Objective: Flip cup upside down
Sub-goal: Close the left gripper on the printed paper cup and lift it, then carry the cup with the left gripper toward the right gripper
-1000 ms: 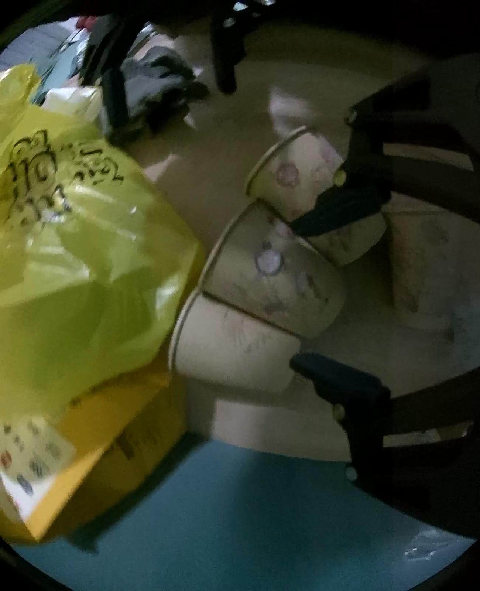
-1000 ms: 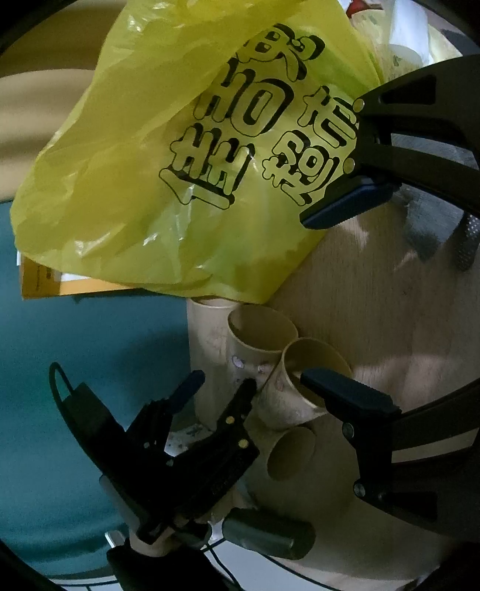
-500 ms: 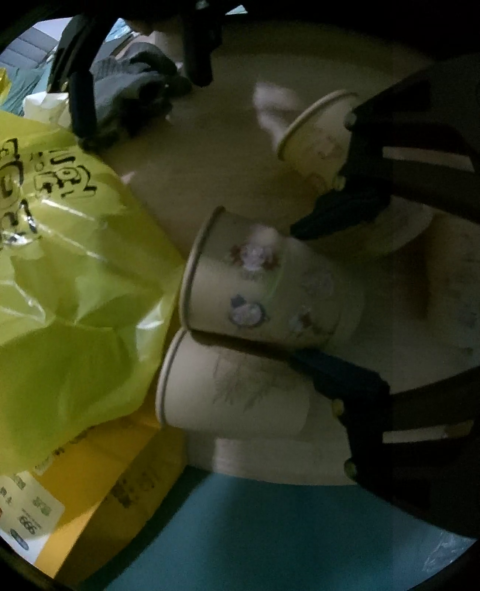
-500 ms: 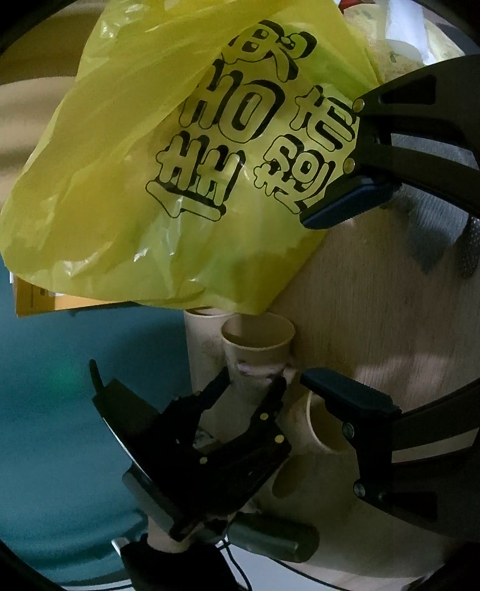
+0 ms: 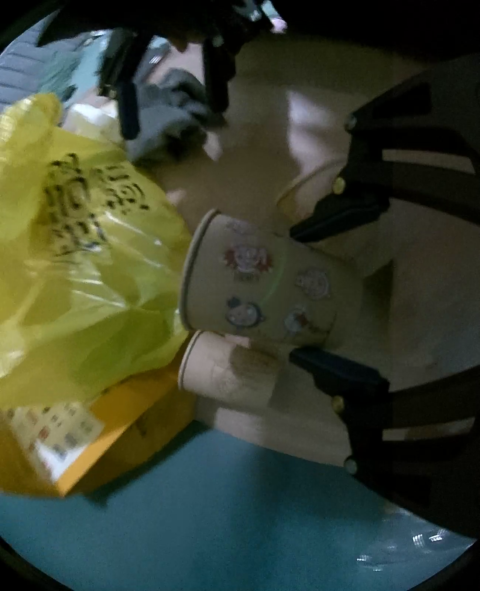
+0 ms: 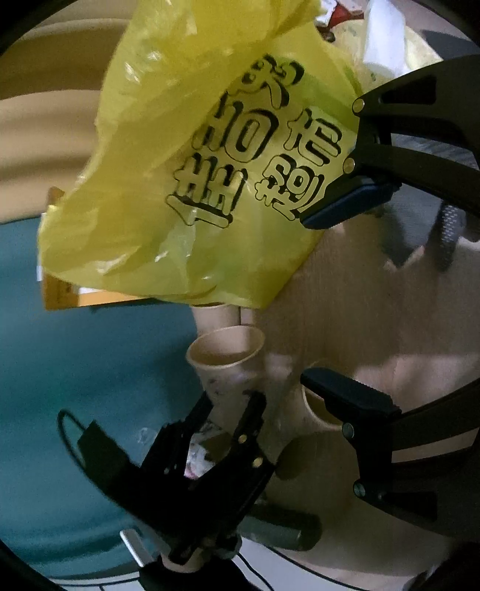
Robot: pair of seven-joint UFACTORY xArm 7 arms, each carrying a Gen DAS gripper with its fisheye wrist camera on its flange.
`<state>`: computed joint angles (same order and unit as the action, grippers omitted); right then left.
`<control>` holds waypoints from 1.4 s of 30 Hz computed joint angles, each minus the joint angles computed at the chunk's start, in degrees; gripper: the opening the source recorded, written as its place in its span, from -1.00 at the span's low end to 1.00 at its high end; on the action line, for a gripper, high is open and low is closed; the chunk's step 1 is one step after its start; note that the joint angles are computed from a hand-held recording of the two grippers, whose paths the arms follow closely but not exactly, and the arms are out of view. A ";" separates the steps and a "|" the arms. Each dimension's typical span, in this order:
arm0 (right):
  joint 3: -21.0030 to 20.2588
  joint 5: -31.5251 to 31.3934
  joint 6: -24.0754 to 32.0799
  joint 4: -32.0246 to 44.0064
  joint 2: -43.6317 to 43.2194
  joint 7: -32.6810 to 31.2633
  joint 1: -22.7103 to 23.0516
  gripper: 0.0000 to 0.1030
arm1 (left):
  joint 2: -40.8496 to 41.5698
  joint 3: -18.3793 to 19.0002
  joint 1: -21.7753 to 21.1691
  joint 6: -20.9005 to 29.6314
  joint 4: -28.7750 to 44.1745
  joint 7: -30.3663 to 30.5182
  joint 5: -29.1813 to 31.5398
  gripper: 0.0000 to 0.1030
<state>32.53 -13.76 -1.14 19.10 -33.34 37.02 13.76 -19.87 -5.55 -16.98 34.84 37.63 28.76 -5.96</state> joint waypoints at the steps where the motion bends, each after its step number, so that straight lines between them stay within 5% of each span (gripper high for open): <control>1: -0.19 0.25 0.56 -0.36 -1.17 0.25 0.90 0.56 | -2.63 -0.45 0.15 0.06 -1.45 -1.42 0.10 0.18; 10: -2.45 1.75 8.45 -3.57 -12.63 2.48 12.36 0.56 | -29.75 -5.97 -3.57 8.83 -16.45 -17.71 1.98 0.18; 21: 1.93 2.25 14.52 -3.60 -13.16 9.71 23.77 0.56 | -59.52 -15.21 -22.13 24.78 -32.41 -41.37 -2.23 0.18; 31: 3.98 0.62 14.62 -5.01 -7.72 15.56 28.93 0.56 | -61.09 -22.86 -37.99 26.06 -37.37 -60.35 -3.39 0.18; 42: 5.09 -2.74 12.72 -4.34 -4.07 18.98 28.08 0.56 | -56.05 -20.97 -44.27 24.18 -37.20 -67.99 3.36 0.20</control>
<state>37.62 -16.50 11.59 14.76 -37.42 55.99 41.83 -75.91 -26.52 -61.25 59.03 0.43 -39.22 -2.61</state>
